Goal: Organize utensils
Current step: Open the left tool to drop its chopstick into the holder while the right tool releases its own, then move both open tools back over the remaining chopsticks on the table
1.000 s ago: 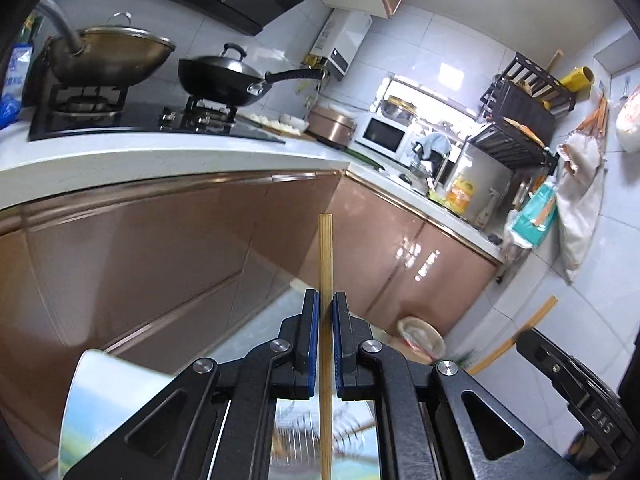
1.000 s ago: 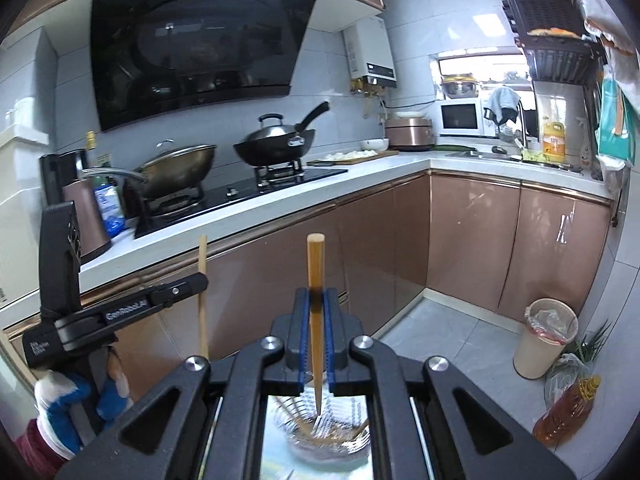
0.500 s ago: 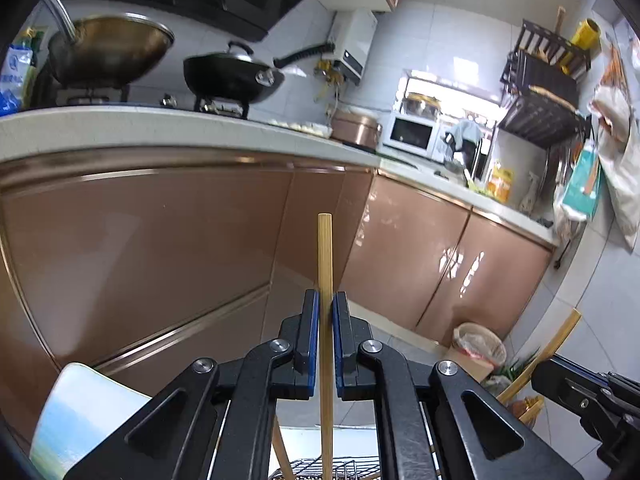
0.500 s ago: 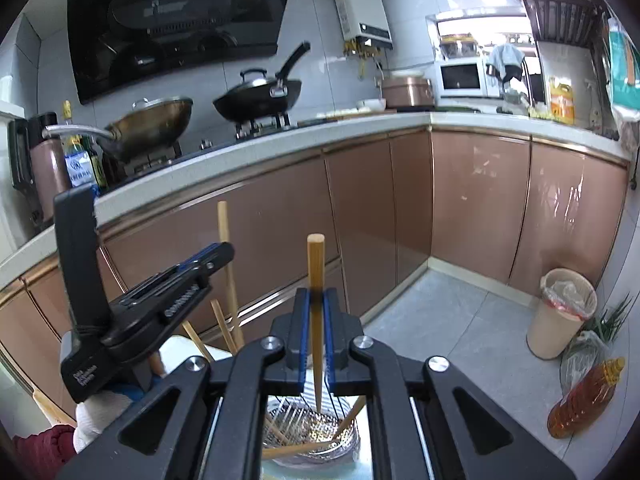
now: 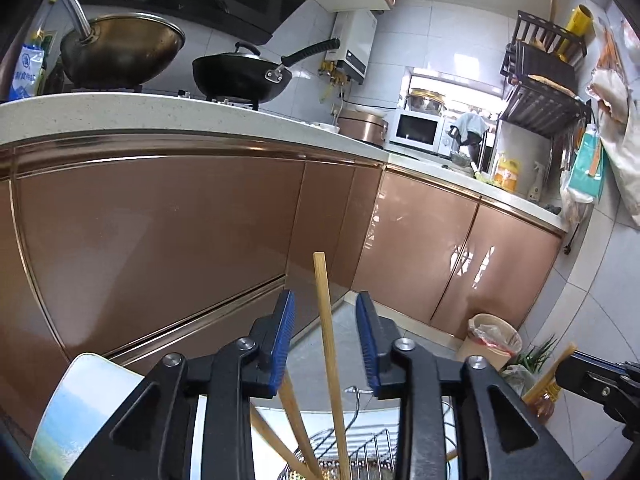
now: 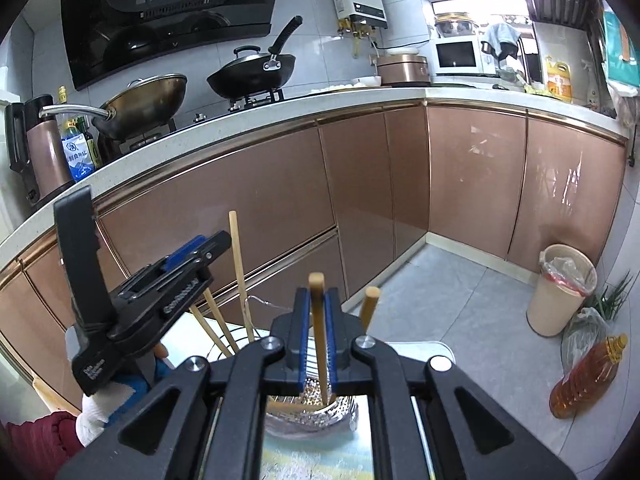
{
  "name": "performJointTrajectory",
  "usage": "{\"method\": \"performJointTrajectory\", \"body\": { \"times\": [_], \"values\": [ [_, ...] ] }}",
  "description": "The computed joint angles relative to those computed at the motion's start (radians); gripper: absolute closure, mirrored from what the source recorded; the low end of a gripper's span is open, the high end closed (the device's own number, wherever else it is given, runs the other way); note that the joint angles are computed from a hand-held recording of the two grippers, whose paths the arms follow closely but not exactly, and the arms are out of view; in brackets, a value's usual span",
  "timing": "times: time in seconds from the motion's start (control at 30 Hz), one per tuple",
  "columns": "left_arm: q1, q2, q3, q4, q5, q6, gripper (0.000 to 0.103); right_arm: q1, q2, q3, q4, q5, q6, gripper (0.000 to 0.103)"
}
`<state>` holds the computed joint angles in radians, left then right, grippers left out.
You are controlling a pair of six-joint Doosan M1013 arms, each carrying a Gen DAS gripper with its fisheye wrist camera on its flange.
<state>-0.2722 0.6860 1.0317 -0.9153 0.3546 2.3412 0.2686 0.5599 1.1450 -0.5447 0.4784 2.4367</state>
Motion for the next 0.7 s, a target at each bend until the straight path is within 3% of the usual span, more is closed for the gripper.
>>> {"method": "performJointTrajectory", "body": {
  "times": [0.27, 0.43, 0.57, 0.7],
  "values": [
    [0.035, -0.105, 0.106, -0.115, -0.023, 0.179, 0.051, 0.025, -0.061, 0.057, -0.111, 0.018, 0.131, 0.095],
    [0.078, -0.179, 0.160, -0.095, -0.005, 0.155, 0.043, 0.055, -0.120, 0.110, -0.225, 0.021, 0.254, 0.095],
    [0.122, -0.246, 0.218, -0.044, 0.018, 0.105, 0.042, 0.088, -0.164, 0.154, -0.288, 0.028, 0.322, 0.095],
    [0.161, -0.310, 0.288, -0.082, 0.024, 0.153, 0.041, 0.124, -0.198, 0.190, -0.339, 0.038, 0.383, 0.095]
  ]
}}
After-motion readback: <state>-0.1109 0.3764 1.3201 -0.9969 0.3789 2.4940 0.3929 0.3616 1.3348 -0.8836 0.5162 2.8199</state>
